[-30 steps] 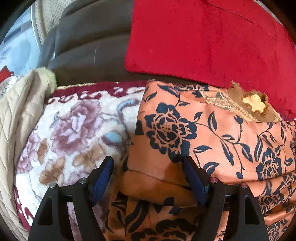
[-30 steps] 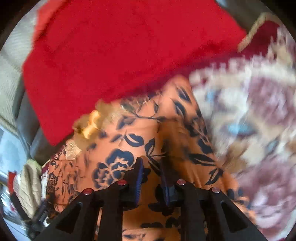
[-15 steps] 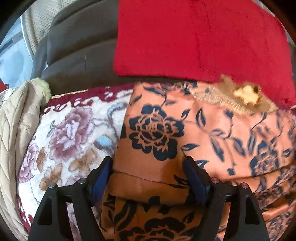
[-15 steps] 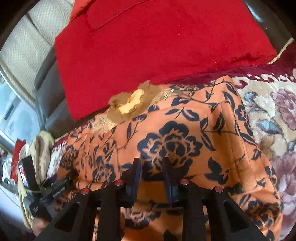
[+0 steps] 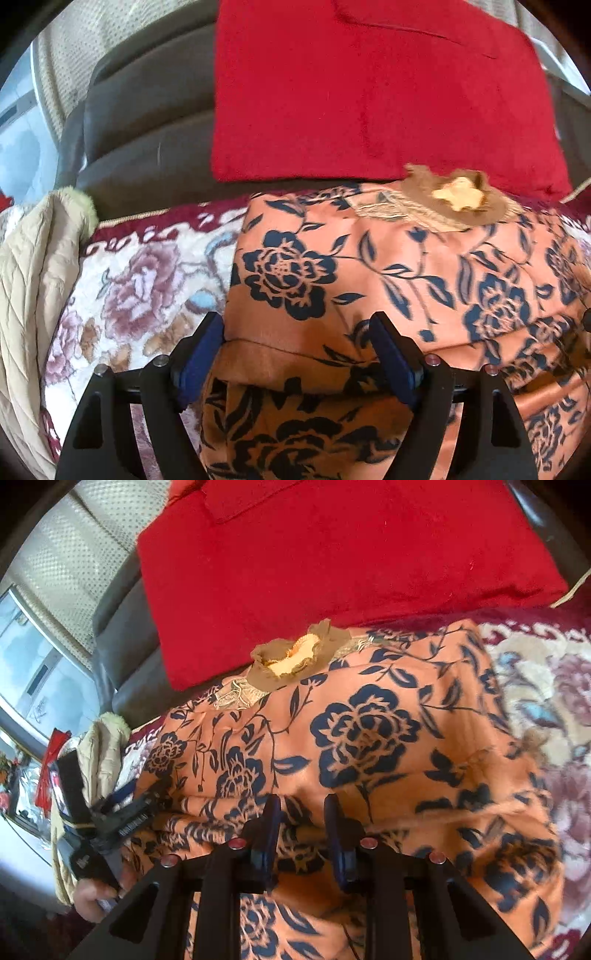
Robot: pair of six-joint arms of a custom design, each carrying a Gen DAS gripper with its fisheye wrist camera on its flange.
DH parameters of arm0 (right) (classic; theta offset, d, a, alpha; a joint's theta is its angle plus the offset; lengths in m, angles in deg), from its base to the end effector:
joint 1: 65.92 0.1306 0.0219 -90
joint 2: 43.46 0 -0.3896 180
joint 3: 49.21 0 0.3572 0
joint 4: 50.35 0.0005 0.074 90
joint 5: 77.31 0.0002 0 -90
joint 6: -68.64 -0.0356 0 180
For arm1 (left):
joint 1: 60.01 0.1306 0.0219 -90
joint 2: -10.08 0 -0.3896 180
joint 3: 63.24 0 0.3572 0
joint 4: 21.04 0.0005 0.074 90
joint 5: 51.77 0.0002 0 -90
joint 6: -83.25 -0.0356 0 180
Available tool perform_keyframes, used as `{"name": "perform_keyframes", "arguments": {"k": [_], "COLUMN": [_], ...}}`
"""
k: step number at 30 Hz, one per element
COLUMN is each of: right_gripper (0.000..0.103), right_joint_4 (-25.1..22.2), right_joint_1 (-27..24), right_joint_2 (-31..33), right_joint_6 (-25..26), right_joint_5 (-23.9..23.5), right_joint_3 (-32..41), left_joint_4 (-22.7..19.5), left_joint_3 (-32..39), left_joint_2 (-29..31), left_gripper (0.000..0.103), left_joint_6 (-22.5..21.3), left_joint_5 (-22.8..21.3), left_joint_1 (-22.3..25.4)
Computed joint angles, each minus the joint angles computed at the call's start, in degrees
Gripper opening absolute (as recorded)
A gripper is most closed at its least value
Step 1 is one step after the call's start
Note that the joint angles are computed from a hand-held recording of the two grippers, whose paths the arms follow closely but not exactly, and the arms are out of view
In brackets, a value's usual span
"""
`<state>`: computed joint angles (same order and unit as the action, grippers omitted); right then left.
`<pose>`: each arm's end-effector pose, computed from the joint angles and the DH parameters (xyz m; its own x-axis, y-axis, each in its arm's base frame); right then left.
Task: Fold small clothes
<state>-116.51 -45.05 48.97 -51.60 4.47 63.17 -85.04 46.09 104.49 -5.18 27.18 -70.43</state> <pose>0.4185 0.1645 0.5627 -0.8069 0.2258 -0.5459 -0.0448 0.8980 0.4377 0.4616 -0.0785 0.5286 -0.7444 0.1095 -0.6587 0.0337 0.9914 0.1268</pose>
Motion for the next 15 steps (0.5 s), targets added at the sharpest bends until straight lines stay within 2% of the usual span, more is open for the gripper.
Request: {"name": "perform_keyframes", "arguments": {"k": [2, 4, 6, 11, 15], "right_gripper": [0.028, 0.028, 0.028, 0.028, 0.028], "right_joint_4": [0.7, -0.2, -2.3, -2.0, -4.2], "right_joint_1": [-0.2, -0.7, -1.5, -2.1, -3.1], "right_joint_2": [-2.3, -3.8, -4.4, -8.8, -12.4], "right_joint_6": [-1.0, -1.3, -1.4, -2.8, -2.4], "right_joint_5": [-0.3, 0.4, 0.5, 0.0, -0.4], "right_joint_3": [-2.6, -4.4, -6.1, -7.7, -7.6], "left_joint_4": [-0.4, -2.6, -0.5, 0.2, 4.1], "left_joint_3": [-0.4, -0.5, -2.2, -3.2, -7.4], "left_joint_2": [0.1, 1.6, 0.6, -2.4, -7.6], "left_gripper": [0.09, 0.09, 0.09, 0.09, 0.09], "left_joint_6": [-2.7, -5.7, -7.5, -6.4, -7.9], "left_joint_5": [-2.4, -7.3, -9.1, -4.3, -2.6], "left_joint_1": [-1.5, -3.0, -3.7, -3.2, -2.8]}}
